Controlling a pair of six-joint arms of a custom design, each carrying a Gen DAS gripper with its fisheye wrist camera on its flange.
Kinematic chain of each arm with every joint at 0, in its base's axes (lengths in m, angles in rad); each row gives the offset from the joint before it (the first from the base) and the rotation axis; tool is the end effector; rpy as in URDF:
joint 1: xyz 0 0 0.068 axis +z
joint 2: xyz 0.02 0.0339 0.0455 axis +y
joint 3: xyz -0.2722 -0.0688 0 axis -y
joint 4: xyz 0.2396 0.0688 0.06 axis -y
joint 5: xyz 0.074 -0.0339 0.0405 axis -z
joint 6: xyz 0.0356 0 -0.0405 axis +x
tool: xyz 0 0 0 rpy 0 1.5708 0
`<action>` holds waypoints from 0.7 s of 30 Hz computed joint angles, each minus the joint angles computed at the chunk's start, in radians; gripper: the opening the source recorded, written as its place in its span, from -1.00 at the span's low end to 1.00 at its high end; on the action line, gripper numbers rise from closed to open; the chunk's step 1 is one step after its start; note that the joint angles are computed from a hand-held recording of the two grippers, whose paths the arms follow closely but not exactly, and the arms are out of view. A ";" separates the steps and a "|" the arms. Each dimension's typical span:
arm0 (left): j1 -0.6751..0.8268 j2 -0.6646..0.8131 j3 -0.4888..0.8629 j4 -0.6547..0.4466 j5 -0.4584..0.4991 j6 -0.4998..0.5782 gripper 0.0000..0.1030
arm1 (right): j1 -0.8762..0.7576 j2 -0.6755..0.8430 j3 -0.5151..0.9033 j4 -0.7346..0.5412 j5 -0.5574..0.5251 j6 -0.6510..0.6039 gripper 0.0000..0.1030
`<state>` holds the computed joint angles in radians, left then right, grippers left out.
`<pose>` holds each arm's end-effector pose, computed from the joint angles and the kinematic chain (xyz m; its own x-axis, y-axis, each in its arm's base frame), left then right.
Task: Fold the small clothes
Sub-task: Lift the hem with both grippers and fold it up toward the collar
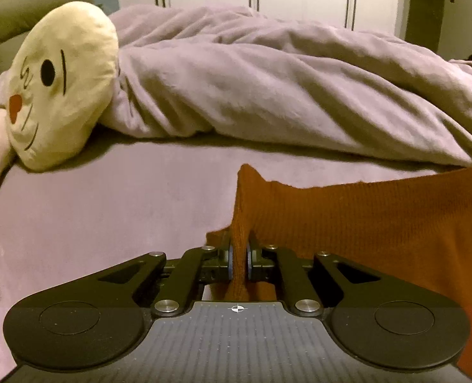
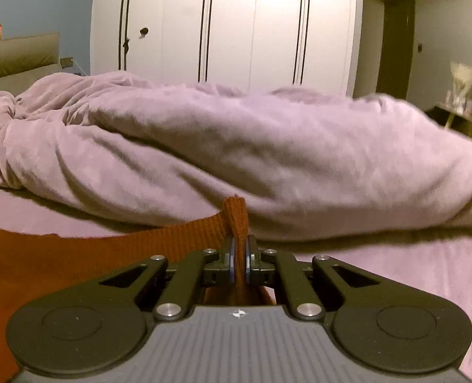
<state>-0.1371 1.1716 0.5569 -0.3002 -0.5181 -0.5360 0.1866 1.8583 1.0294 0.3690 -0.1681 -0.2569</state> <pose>0.2090 -0.0110 0.1920 -0.5828 -0.3675 -0.7248 -0.5561 0.8307 0.0260 0.3930 0.0803 0.1900 -0.3379 -0.3187 -0.8856 -0.4302 0.8892 -0.1559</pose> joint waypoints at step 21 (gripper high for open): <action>-0.113 0.109 0.065 -0.104 -0.099 -0.148 -0.01 | 0.000 -0.015 -0.082 0.034 0.113 -0.015 -0.76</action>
